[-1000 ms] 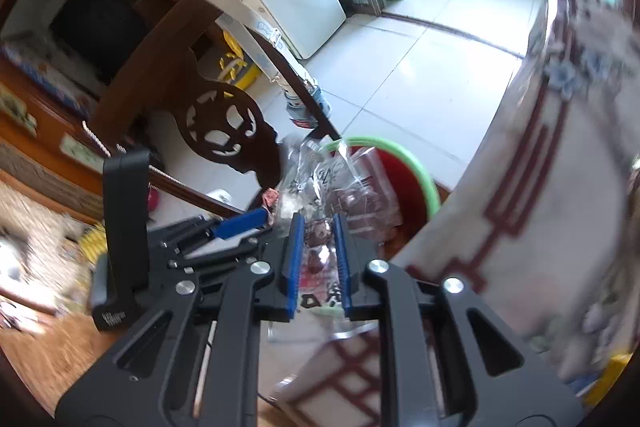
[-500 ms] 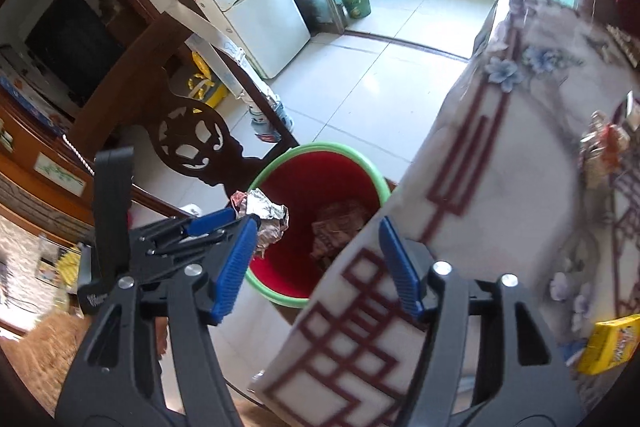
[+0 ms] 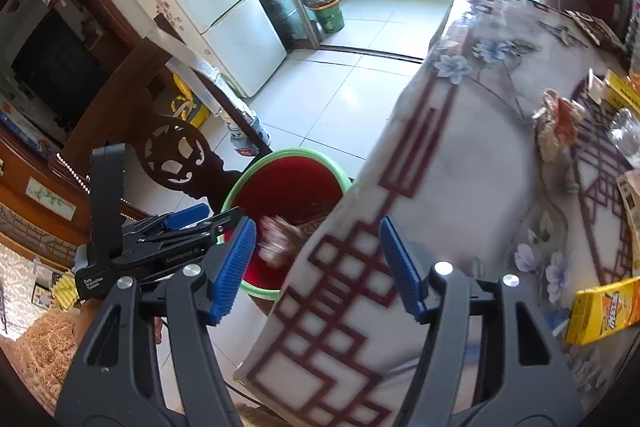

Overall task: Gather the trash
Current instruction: 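Open the left tool to drop the crumpled paper while the right tool releases the wrapper, then grasp the yellow tea carton with the left tool while the right tool grasps the pink milk carton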

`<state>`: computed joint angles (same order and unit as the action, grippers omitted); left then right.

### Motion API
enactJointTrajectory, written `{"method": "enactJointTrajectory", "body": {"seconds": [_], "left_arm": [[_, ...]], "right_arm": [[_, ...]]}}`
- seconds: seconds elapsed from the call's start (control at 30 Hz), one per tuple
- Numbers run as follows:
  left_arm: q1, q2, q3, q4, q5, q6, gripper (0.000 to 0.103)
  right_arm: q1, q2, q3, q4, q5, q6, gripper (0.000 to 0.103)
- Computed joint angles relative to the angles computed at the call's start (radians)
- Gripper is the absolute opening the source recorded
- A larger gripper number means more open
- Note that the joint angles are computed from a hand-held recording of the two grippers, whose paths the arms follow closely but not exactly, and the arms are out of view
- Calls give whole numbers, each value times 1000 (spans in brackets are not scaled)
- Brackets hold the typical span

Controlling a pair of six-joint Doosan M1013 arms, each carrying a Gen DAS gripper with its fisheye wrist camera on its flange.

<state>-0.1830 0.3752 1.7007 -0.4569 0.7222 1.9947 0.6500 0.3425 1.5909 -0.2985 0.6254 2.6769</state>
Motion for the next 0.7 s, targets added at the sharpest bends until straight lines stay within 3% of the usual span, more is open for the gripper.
{"method": "enactJointTrajectory", "body": {"seconds": [0.4,0.7], "left_arm": [[-61,-61,42,-64,-17,138,65],[-155,-90,79,-107,12,183,65]], "right_arm": [[7,-85,115,-117,-1,201,66],[-12,-216,271,-148,98,265,68]]}}
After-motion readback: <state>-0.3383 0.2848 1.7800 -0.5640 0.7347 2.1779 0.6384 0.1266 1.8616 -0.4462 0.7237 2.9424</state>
